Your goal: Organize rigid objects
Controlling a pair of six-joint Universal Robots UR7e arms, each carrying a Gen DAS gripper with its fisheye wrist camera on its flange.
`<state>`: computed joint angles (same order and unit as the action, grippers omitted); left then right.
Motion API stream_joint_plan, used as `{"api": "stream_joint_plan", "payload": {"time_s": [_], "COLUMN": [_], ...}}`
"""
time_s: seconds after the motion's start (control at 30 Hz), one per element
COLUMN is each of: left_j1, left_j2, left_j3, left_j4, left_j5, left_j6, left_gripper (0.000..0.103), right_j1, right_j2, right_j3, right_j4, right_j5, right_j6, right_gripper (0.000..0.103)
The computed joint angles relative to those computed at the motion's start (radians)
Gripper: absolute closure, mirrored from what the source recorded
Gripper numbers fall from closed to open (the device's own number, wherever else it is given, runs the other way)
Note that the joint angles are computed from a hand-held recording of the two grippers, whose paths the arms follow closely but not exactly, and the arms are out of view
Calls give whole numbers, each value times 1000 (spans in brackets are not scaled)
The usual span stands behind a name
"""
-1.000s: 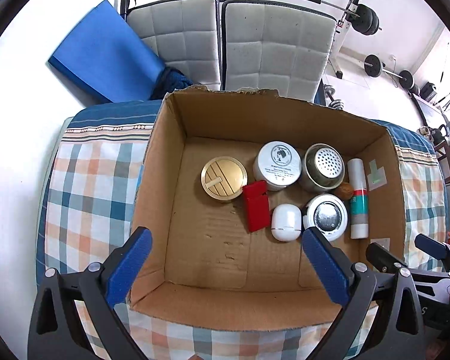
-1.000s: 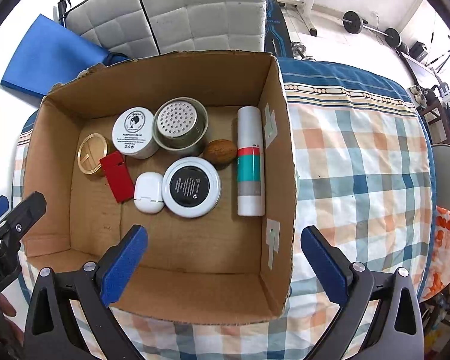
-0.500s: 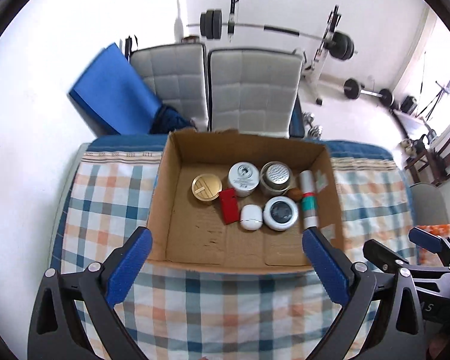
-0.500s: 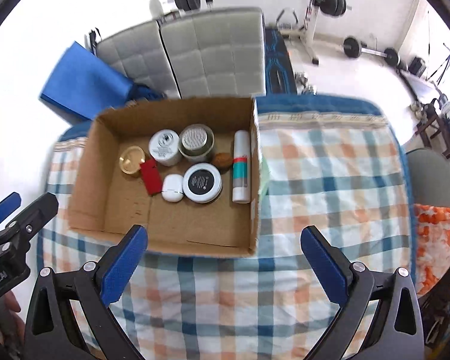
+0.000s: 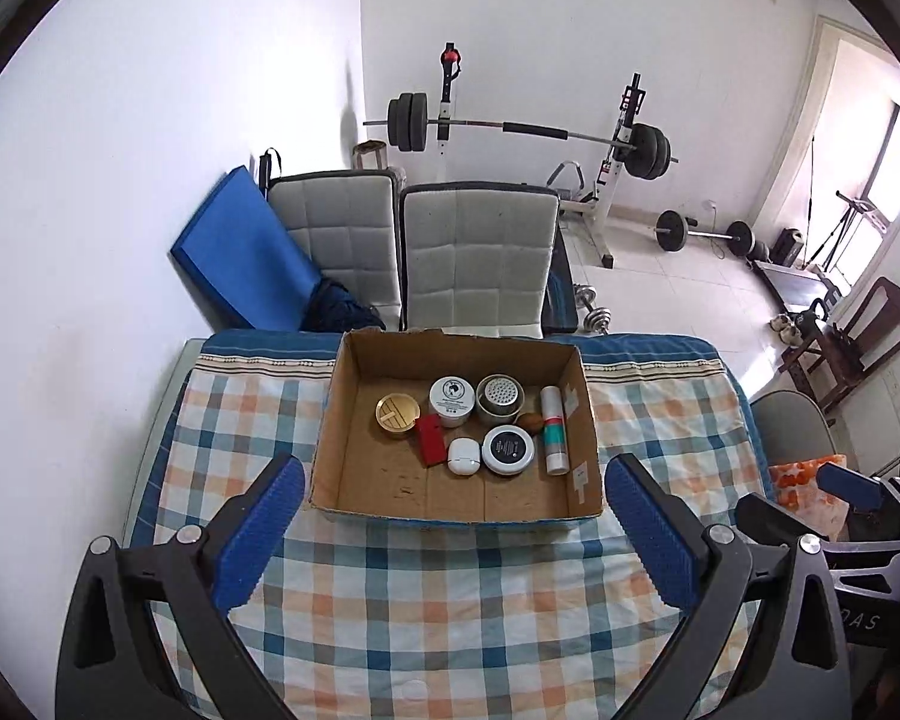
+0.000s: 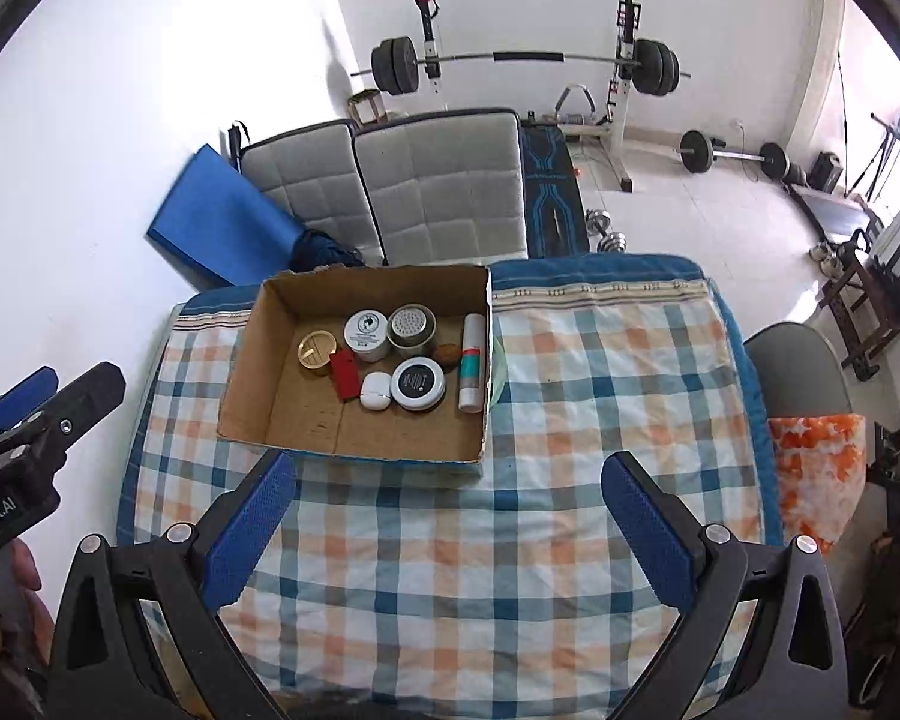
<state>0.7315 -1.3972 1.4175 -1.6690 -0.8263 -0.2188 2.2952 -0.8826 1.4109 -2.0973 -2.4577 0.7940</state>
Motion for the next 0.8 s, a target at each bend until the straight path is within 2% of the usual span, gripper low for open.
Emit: {"api": "stream_joint_plan", "payload": {"time_s": [0.3,0.8], "left_j1": [-57,-76], "left_j2": [-43,-66], "left_j3": [6,30], "left_j4": [26,25], "left_j5": [36,41], "left_j6": [-24,-38], "left_gripper": [0,0], "right_j1": [53,78], "right_j2": [-15,-13], "right_j3": [-23,-45], "right_j4": [48,106], "right_j5": [-59,-119], "right_j6": [31,68], "right_gripper": [0,0]}}
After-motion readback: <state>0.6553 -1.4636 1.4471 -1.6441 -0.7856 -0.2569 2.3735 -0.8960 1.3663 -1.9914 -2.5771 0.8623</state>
